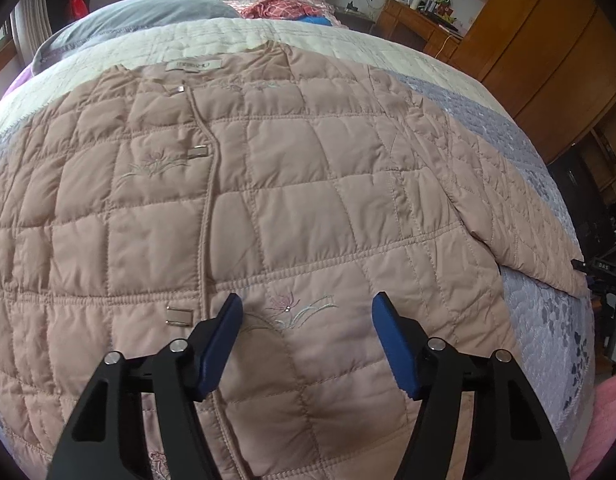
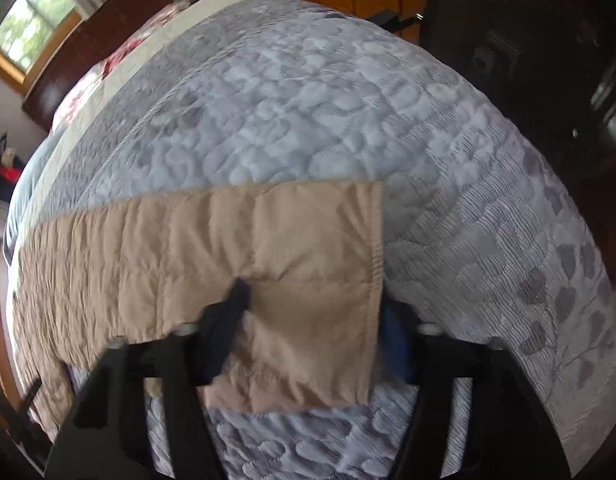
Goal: Fold large clothes
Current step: 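Reach the right tool to a beige jacket sleeve cuff and grasp it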
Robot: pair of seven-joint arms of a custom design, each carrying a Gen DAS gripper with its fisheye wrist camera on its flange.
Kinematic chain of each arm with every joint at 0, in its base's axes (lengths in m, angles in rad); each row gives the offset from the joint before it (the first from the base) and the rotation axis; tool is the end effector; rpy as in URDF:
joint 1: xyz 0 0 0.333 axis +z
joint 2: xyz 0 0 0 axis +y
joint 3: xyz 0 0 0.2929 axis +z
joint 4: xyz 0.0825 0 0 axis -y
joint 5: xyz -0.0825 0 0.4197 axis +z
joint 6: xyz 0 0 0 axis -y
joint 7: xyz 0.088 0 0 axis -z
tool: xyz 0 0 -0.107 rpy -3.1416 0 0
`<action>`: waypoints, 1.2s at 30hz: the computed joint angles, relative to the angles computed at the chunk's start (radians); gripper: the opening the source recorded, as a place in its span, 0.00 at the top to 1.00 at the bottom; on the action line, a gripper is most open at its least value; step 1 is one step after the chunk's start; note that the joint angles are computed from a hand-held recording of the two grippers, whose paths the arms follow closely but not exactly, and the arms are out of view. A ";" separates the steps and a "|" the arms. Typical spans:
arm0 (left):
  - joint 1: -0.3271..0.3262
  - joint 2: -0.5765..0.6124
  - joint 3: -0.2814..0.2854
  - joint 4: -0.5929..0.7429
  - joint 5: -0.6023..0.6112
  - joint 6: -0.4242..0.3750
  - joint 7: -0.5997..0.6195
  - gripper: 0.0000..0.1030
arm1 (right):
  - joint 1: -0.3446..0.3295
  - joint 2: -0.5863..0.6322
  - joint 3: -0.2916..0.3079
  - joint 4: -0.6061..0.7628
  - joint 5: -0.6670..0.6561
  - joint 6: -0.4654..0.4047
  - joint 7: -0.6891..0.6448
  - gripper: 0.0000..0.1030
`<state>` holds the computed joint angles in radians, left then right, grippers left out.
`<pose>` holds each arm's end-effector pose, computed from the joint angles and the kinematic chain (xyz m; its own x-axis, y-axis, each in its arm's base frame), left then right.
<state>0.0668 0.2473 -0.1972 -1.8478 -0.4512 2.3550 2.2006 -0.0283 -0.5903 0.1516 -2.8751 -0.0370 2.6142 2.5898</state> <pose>0.6637 -0.0867 0.3818 -0.4816 -0.8453 0.2314 -0.8398 0.3696 -0.3976 0.3926 0.0396 0.3348 -0.7345 -0.6456 -0.2090 -0.5947 0.7608 -0.2598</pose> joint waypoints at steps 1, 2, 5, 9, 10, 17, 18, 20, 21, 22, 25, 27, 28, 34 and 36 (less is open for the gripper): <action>0.001 0.001 0.000 -0.003 -0.001 0.005 0.002 0.35 | 0.037 -0.019 -0.034 -0.022 0.038 0.049 -0.031 0.91; 0.002 0.001 0.000 -0.006 -0.005 0.009 0.003 0.36 | 0.061 -0.036 -0.053 -0.042 0.074 0.091 -0.048 0.91; 0.011 -0.007 -0.002 -0.022 -0.026 0.023 0.025 0.36 | 0.038 -0.086 0.023 -0.047 0.053 0.102 -0.023 0.92; 0.011 -0.001 -0.002 -0.025 -0.039 0.036 0.031 0.37 | 0.001 -0.032 0.104 0.023 0.001 0.018 0.032 0.93; 0.012 0.000 -0.003 -0.026 -0.043 0.039 0.034 0.37 | -0.017 -0.002 0.132 0.062 -0.038 -0.058 0.064 0.93; 0.040 -0.027 0.008 -0.026 -0.092 -0.008 0.077 0.42 | 0.065 0.073 0.149 0.182 -0.146 0.046 0.162 0.94; 0.044 -0.028 0.012 -0.022 -0.099 -0.021 0.085 0.43 | 0.076 0.105 0.152 0.219 -0.163 0.077 0.152 0.94; 0.046 -0.042 0.022 -0.027 -0.097 -0.021 0.088 0.43 | 0.111 0.201 0.148 0.314 -0.182 0.143 0.111 0.94; 0.043 -0.050 0.027 -0.037 -0.085 0.000 0.085 0.43 | 0.126 0.275 0.149 0.386 -0.196 0.159 0.082 0.94; 0.042 -0.059 0.032 -0.047 -0.077 0.019 0.088 0.43 | 0.146 0.362 0.144 0.468 -0.211 0.160 0.046 0.94; 0.054 -0.074 0.042 -0.054 -0.096 0.023 0.134 0.43 | 0.218 0.564 0.127 0.680 -0.227 0.121 -0.054 0.94; 0.053 -0.073 0.051 -0.054 -0.079 0.044 0.133 0.43 | 0.251 0.692 0.112 0.810 -0.241 0.102 -0.095 0.94; 0.053 -0.067 0.055 -0.051 -0.065 0.054 0.126 0.43 | 0.271 0.765 0.109 0.887 -0.235 0.088 -0.121 0.94; 0.073 -0.017 0.059 -0.013 -0.018 0.059 0.087 0.43 | 0.359 1.002 0.069 1.151 -0.172 0.023 -0.216 0.94; 0.081 -0.004 0.055 -0.004 -0.013 0.060 0.080 0.43 | 0.374 1.028 0.056 1.176 -0.134 0.029 -0.240 0.93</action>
